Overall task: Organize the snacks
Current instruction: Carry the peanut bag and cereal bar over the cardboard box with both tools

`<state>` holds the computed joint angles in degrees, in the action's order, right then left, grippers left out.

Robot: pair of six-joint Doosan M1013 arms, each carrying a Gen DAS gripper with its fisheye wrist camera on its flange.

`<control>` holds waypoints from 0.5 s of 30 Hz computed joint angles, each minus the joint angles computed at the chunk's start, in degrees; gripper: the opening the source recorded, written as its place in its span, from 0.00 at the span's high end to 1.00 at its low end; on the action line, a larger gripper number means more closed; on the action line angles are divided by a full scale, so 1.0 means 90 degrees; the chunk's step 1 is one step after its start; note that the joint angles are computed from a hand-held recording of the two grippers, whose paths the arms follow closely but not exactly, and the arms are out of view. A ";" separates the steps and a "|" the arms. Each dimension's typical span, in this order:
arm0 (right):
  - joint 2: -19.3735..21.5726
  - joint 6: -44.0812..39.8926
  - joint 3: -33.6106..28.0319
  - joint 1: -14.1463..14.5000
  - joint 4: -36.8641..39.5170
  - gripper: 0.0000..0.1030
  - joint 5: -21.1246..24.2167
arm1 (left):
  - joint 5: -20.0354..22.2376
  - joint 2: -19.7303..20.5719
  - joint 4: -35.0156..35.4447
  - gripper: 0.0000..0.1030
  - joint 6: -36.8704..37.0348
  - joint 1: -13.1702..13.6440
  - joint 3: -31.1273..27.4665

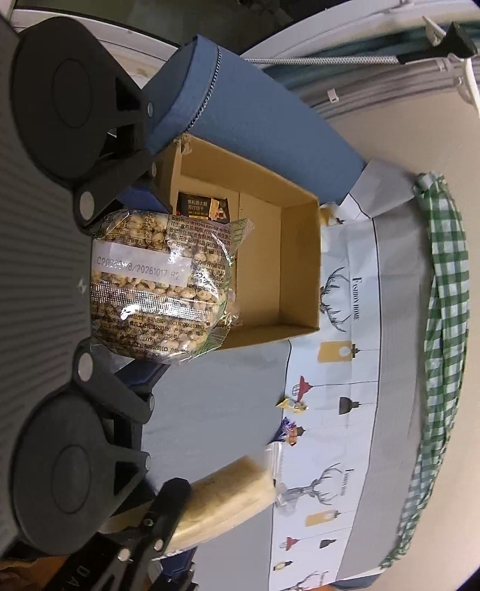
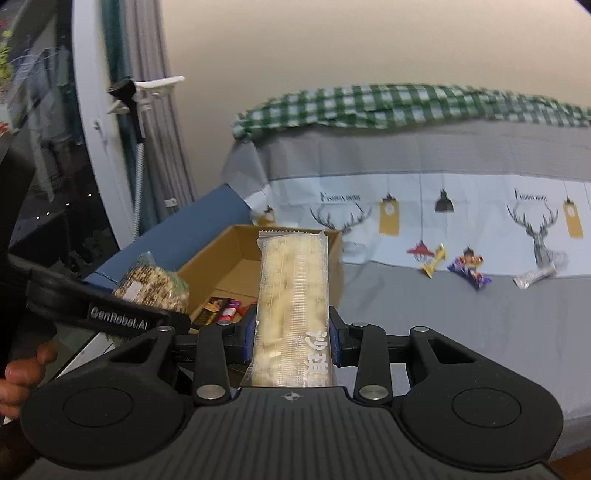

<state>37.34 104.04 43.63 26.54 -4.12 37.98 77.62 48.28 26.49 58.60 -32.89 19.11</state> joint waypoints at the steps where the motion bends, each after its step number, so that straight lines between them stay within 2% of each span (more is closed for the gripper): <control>1: -0.0028 -0.0035 0.0035 0.0015 -0.0006 0.63 -0.0015 | -0.0032 -0.0043 -0.0033 0.19 -0.0021 -0.0002 0.0074; 6: -0.0059 0.0114 0.0061 0.0042 -0.0167 0.63 0.0015 | -0.0245 -0.0251 -0.0089 0.19 -0.0123 -0.0017 0.0477; 15: -0.0013 -0.0044 0.0006 0.0050 -0.0082 0.63 0.0039 | -0.0232 -0.0223 -0.0096 0.19 -0.0157 0.0008 0.0465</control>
